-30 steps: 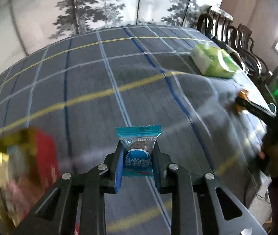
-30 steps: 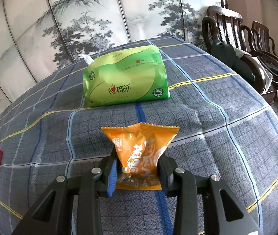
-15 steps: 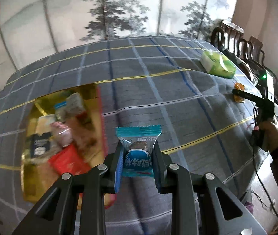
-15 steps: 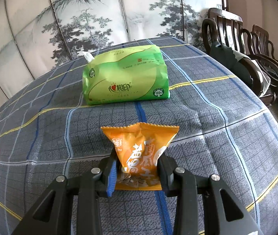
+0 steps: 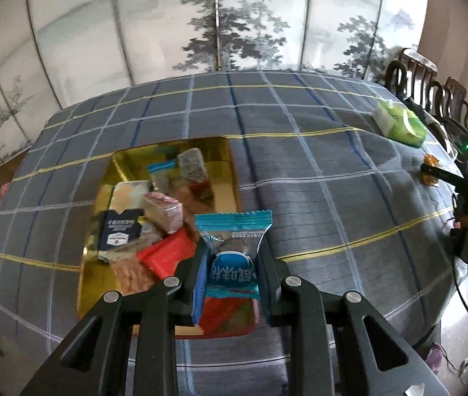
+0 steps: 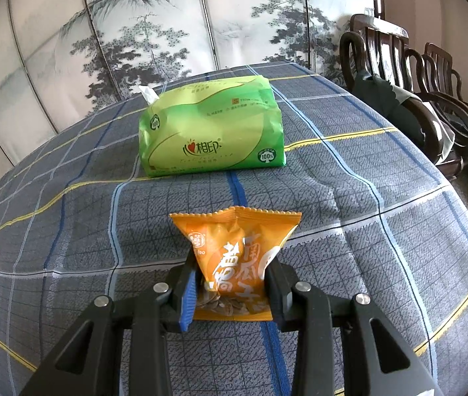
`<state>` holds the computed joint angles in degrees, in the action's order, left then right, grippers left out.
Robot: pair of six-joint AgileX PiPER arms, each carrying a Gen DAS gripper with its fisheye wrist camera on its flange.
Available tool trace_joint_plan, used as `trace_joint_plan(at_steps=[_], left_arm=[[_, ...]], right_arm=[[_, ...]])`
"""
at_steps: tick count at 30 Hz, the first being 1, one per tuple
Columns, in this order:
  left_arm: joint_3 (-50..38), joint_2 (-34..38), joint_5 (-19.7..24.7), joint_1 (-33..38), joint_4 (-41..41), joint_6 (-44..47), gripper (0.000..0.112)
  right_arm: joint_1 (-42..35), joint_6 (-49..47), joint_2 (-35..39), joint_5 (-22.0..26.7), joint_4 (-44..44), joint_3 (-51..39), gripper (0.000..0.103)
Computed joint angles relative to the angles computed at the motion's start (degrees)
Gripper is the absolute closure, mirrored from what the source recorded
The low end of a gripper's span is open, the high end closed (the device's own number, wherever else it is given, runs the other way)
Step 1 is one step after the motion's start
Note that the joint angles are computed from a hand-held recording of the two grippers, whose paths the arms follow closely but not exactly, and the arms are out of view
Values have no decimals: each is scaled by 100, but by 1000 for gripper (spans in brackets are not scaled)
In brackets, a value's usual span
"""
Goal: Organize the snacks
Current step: 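Carry the blue candy into the tin with the left gripper and release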
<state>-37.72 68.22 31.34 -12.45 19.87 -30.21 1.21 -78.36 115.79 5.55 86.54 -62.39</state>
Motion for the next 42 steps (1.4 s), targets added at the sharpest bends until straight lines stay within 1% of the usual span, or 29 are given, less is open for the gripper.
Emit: trace_joint_plan(at_steps=[5,13,17,19,23,29,35,37,39,42], left_arm=[[80,-58,-55,402,-226,325,89],[69,4,-169,1983,-1416,2020,89],[125,112,-297,2564,-1590,2388,89],[138,188,-347,2726,-1642,2500,89],[172,334,-442,2843,-1830,2723,89],[214,450,-516,2619,-1760,2622,89],[176,645,-673,2438,-1395,2271,89],[106,773,-757,2407,-1281,2204,88],[39,917,-829,2348,-982,1941,88],[-63,1129,-986,2362,-895,1921,88]], right_arm=[[3,3,0,-6,-3,1,67],[6,62,1,-9,-58,-4,67],[8,64,1,-12,-61,-4,67],[8,64,1,-12,-61,-4,67],[8,64,1,-12,-61,-4,67],[7,64,2,-13,-56,-6,67],[8,53,2,-17,-48,-5,67],[8,53,2,-17,-48,-5,67],[11,44,3,-18,-35,-4,67],[9,42,2,-19,-35,-4,67]])
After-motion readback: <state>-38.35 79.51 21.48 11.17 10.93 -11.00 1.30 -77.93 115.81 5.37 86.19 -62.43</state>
